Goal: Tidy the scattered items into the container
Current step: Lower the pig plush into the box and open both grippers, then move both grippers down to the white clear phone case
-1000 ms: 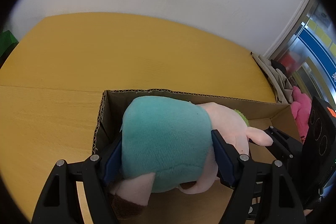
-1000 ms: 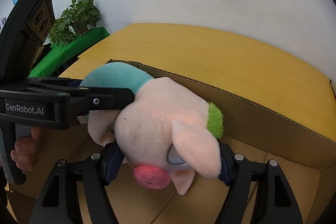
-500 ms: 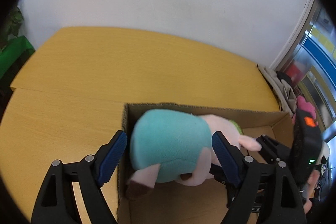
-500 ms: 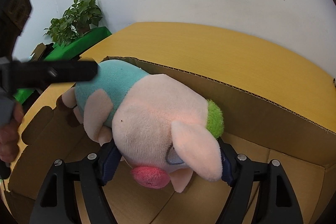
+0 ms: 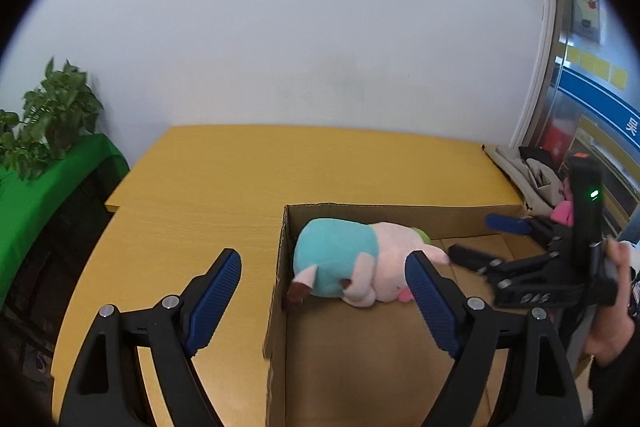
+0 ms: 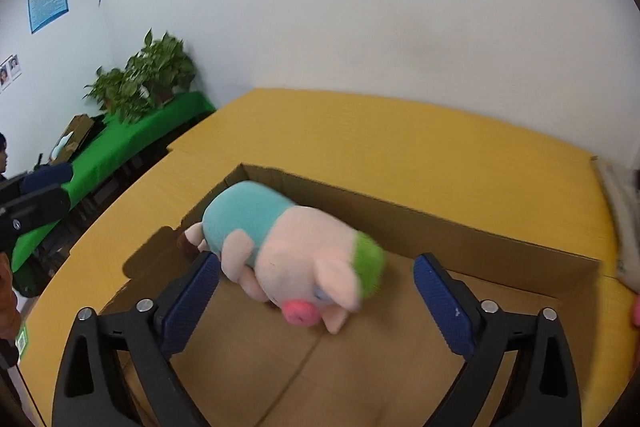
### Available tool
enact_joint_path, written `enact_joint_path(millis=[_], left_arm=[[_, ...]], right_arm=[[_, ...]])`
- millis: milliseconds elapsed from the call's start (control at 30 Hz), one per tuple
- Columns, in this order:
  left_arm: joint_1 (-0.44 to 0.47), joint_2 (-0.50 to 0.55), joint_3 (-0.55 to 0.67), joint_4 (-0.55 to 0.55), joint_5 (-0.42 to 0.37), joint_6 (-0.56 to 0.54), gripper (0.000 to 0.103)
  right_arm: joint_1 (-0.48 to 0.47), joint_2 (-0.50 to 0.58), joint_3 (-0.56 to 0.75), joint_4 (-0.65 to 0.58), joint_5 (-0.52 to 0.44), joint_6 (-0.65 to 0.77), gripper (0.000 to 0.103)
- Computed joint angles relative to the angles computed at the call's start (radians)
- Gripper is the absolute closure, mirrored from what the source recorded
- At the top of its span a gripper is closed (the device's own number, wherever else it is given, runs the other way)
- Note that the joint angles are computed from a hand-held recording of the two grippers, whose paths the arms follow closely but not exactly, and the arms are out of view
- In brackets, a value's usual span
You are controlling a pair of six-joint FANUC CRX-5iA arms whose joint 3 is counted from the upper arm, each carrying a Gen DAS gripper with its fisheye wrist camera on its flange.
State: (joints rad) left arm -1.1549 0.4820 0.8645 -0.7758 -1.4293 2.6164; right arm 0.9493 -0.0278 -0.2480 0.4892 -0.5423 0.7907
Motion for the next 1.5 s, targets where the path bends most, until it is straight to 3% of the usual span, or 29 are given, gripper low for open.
enact_joint_path(millis=[100, 167, 300, 433, 567, 833, 1500], left_arm=[[-0.078, 0.019, 0.04, -0.084, -0.066, 0.021, 0.017], [-0.129, 0.051, 0.086, -0.139, -0.12, 0.018, 0.017], [-0.222, 0.104, 0.154, -0.245, -0.201, 0.044, 0.017], [-0.271, 0.102, 0.135, -0.257, -0.182, 0.156, 0.017], [-0.291, 0.112, 0.141, -0.237, -0.189, 0.188, 0.017], [-0.308, 0.135, 0.161, -0.207, -0.175, 0.139, 0.017], [-0.262, 0.126, 0.106, -0.113, -0.11, 0.146, 0.017]], right_arm=[[0.072, -0.18, -0.155, 0.219, -0.074, -0.237, 0.0], [0.127, -0.271, -0.217, 0.281, -0.13, -0.315, 0.0], [0.334, -0.417, -0.317, 0.425, -0.376, -0.445, 0.0], [0.546, -0.489, -0.381, 0.465, -0.636, -0.58, 0.0], [0.68, -0.525, -0.432, 0.457, -0.768, -0.719, 0.0], [0.768, -0.53, -0.448, 0.451, -0.834, -0.781, 0.0], [0.744, -0.527, -0.48, 0.418, -0.822, -0.82, 0.0]])
